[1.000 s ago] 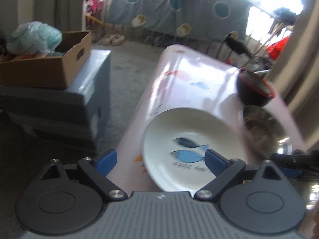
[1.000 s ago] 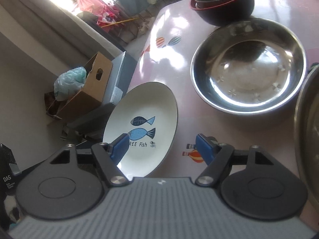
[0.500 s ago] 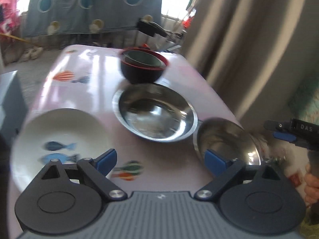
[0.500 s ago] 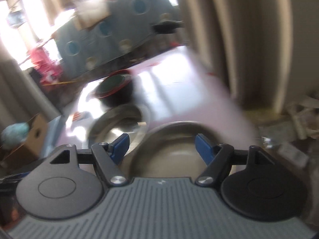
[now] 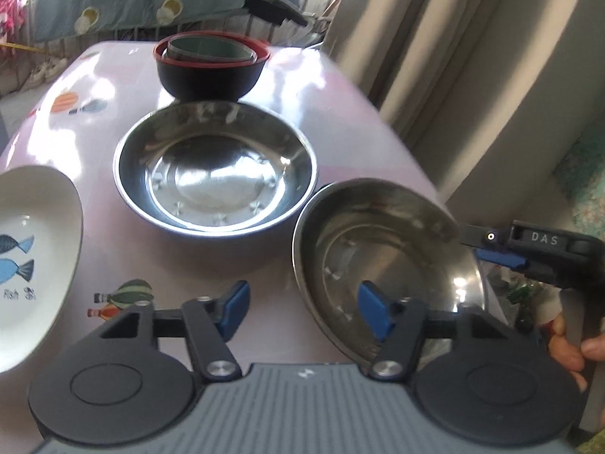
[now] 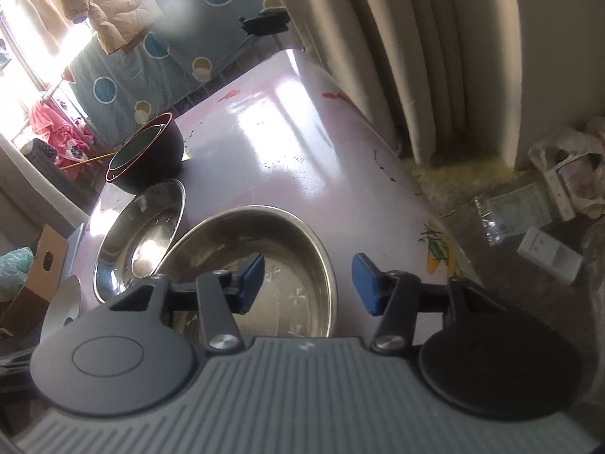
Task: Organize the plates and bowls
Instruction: 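Close both grippers on the rim of one stainless steel bowl, then lift the steel bowl with both grippers toward the other steel bowl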
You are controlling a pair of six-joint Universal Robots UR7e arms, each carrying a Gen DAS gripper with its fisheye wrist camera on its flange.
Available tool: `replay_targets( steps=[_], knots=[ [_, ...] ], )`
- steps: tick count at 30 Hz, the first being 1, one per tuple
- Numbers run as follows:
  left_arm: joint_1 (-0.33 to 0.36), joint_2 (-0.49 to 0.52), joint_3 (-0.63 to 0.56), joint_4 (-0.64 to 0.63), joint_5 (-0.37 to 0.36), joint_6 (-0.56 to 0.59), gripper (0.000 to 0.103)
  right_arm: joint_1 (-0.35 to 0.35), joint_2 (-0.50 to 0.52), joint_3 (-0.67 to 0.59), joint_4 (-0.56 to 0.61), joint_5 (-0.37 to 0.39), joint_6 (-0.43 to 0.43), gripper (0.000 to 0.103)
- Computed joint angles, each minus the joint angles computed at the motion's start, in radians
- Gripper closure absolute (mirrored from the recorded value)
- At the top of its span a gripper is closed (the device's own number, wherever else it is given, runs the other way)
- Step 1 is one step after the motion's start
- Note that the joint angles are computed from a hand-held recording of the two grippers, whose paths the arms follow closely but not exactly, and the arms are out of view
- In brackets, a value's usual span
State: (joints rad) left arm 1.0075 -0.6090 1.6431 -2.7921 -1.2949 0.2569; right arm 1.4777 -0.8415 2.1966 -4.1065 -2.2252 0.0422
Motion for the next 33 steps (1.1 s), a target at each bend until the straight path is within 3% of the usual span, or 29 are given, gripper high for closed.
replay_targets(
  steps=[2, 3, 7, 9, 16, 18, 19, 21, 33],
  knots=[
    [-0.004, 0.01, -0.005, 0.004, 0.004, -0.013, 0.05, -0.02, -0.008, 0.0, 0.019, 0.029, 0.007, 0.062],
    [-0.006, 0.014, -0.008, 0.006, 0.009, -0.018, 0.052, -0.03, -0.01, -0.003, 0.028, 0.046, 0.008, 0.07],
    [-0.009, 0.039, -0.031, 0.029, 0.009, -0.035, 0.072, -0.037, -0.01, -0.01, 0.056, 0.047, 0.02, 0.082],
    [-0.011, 0.049, -0.034, 0.028, 0.021, -0.041, 0.073, -0.048, -0.016, 0.0, 0.054, 0.063, 0.034, 0.089],
    [-0.009, 0.068, -0.058, 0.072, 0.041, -0.086, 0.074, -0.089, -0.022, 0.034, 0.036, 0.143, 0.088, 0.094],
    [-0.01, 0.071, -0.059, 0.07, 0.051, -0.096, 0.078, -0.092, -0.013, 0.035, 0.018, 0.148, 0.091, 0.095],
    [-0.012, 0.071, -0.057, 0.067, 0.053, -0.093, 0.085, -0.092, -0.009, 0.037, 0.006, 0.151, 0.093, 0.095],
    [-0.02, 0.069, -0.043, 0.044, 0.072, -0.08, 0.085, -0.09, -0.006, 0.041, -0.007, 0.154, 0.099, 0.095],
    [-0.033, 0.04, 0.025, -0.062, 0.075, -0.018, 0.086, -0.03, 0.018, 0.032, -0.054, 0.055, 0.05, 0.098]
  ],
)
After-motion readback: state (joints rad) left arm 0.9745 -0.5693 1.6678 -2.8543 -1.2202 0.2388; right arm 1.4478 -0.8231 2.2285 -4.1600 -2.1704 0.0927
